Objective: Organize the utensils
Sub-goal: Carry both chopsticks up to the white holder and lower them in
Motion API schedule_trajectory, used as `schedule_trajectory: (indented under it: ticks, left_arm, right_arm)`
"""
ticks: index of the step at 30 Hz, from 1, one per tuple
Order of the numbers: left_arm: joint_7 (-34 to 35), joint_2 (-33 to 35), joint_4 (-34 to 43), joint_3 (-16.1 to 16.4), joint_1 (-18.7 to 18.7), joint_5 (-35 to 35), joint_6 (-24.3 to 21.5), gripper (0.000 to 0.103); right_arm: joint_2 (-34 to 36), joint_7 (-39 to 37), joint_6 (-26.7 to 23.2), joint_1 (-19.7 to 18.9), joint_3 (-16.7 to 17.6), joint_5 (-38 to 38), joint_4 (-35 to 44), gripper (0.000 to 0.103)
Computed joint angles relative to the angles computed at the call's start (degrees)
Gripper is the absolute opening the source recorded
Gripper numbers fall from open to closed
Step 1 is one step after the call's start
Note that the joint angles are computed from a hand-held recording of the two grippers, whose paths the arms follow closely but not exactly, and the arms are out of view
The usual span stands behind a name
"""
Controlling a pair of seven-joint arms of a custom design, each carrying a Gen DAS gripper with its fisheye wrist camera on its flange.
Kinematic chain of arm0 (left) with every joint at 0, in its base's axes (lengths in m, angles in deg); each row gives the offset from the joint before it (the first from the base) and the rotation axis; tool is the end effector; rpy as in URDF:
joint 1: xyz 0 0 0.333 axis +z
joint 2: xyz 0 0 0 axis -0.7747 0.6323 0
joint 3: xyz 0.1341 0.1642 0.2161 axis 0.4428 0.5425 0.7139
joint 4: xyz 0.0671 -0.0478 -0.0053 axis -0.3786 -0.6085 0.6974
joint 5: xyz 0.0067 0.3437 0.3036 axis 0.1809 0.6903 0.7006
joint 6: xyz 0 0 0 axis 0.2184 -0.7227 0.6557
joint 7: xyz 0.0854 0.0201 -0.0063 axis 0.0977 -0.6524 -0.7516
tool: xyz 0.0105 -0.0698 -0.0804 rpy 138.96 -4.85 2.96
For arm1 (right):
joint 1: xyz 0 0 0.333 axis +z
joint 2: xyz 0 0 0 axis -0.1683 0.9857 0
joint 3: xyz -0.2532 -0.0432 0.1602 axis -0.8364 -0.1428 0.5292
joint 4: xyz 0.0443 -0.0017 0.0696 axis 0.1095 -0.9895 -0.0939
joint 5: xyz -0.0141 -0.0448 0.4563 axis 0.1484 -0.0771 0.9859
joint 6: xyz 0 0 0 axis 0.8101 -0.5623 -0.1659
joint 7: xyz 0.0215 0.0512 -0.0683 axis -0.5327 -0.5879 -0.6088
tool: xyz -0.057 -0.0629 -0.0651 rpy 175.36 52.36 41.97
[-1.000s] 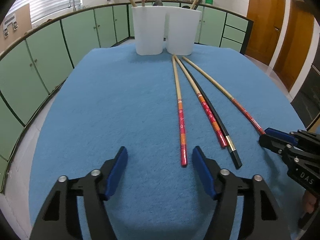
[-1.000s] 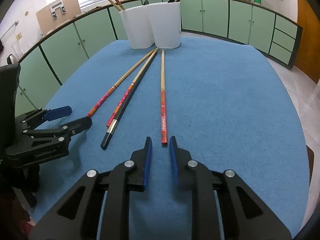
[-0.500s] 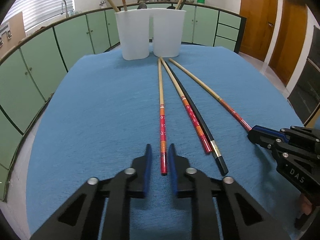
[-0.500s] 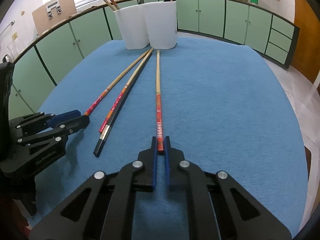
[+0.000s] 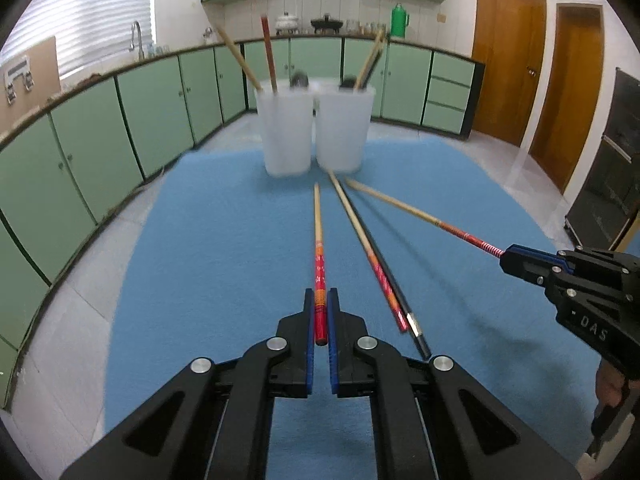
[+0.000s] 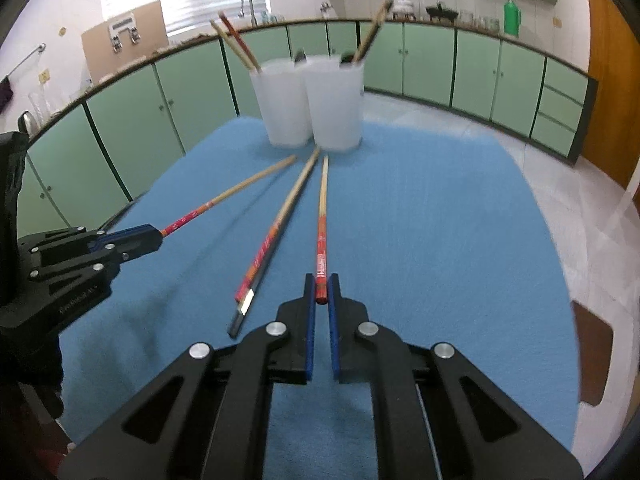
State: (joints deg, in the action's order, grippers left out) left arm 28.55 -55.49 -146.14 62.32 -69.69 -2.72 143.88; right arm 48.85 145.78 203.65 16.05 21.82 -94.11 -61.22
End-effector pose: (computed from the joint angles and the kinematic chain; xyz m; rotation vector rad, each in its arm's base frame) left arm 0.4269 -0.4180 0.4719 -1.4247 2.1016 -0.9161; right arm 0.4356 0.4143 0.4575 -1.7845 1.6251 -0.6070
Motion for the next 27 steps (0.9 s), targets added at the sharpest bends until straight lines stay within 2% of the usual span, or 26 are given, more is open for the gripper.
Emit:
schedule_trajectory:
  ticks: [6, 14, 19, 24, 27]
  left_arm:
    - [0.5, -4.1, 0.0, -0.2, 1.4, 0.8, 2.2, 0.005]
    - [5.0, -4.8, 3.1, -0.7, 2.6, -1.4, 4.0, 0.005]
    - [7.2, -3.5, 5.5, -0.8, 3.4, -2.0, 5.3, 0.005]
    - [10.0, -1.5, 8.3, -0.1, 3.1, -3.0, 5.3, 0.005]
    - [11.2, -0.2, 9.9, 0.3, 2.9, -3.3, 5.7, 0.005]
  right_arm:
    - [-3.1, -0.6, 0.5, -1.0, 0.4, -1.3, 0.9, 0.005]
    - [-3.9, -5.0, 1.9, -3.0, 0.6, 0.1, 4.9, 0.005]
    - [-2.6, -10.3, 1.4, -3.3, 0.1, 2.0, 9.0, 0.005]
    - [-1.0, -18.0, 1.6, -2.7, -1.4, 7.0, 12.5, 0.005]
    - [0.4, -21.2, 0.0, -2.7, -1.8, 8.6, 15.3, 0.005]
